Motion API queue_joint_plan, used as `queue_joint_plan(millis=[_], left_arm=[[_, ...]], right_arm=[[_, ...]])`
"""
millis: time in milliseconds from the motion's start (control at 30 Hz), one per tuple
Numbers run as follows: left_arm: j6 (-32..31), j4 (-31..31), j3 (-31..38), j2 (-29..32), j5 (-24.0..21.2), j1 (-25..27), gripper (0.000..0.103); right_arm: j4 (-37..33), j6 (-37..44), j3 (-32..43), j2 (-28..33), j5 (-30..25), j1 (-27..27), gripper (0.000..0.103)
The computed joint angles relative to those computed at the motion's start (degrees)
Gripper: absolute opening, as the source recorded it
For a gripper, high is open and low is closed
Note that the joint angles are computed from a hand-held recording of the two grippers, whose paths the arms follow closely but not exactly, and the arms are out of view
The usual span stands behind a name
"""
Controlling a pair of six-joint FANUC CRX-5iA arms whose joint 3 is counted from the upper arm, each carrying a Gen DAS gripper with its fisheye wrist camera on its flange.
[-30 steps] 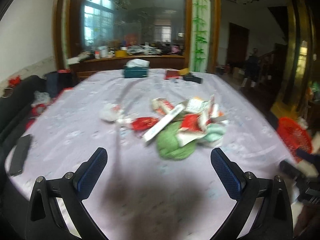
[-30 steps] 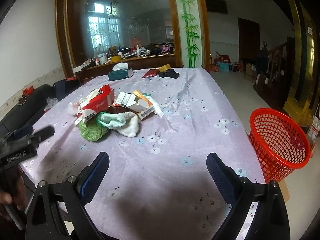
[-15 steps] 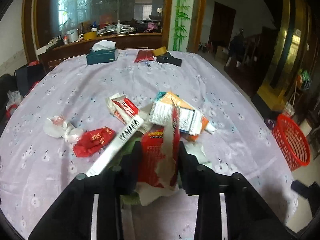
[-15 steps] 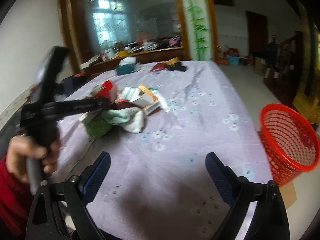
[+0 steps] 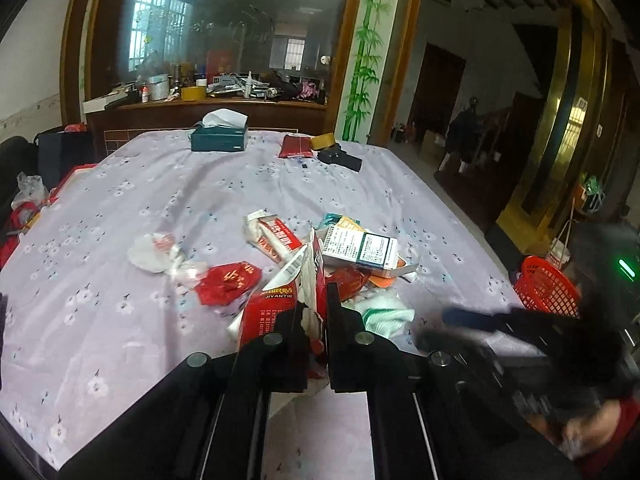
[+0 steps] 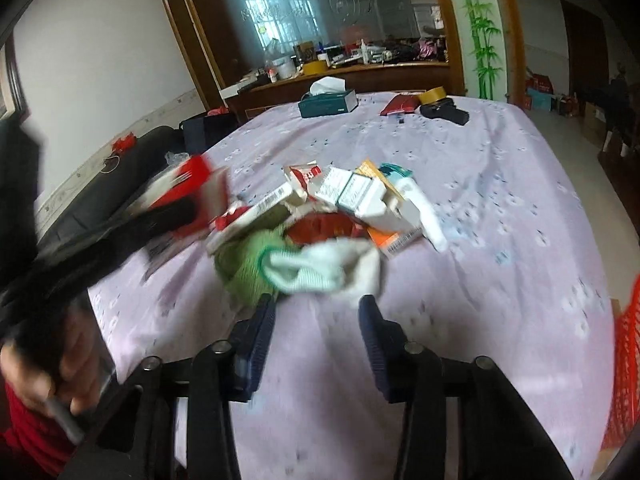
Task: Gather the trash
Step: 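Carry both items over the red wastebasket and open both tools to drop them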
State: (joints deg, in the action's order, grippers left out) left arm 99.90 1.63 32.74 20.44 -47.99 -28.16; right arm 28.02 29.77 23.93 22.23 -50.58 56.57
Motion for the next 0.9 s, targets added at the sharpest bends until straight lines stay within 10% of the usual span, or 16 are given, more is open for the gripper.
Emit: queue_joint_plan(millis=[300,400,533,900], left_arm=[[-1.69,2.93,-6.69,-3.15,3.46,0.87,0.005],[-1.93,2.99,-7.88,-3.64,4.02,0.73,0.005],[-3.07,4.09,-8.69,-3.77,4.43,0.54,0.005],[-7.57,7.76,-6.75,-1.93,4.77,-2.12,0.005]], right_arm=[[-11.27,4.20,14.10,9.57,-4.92,-5.41,0.069],[-13.96,6.41,16.09,10.97,-6.64,-5.09,0.043],[-7.17,2.40,8.48,7.21,-3.18,-2.84,0.027],[10.09,-18.04,-14.82,-7.98,6.61,0.41,0.026]])
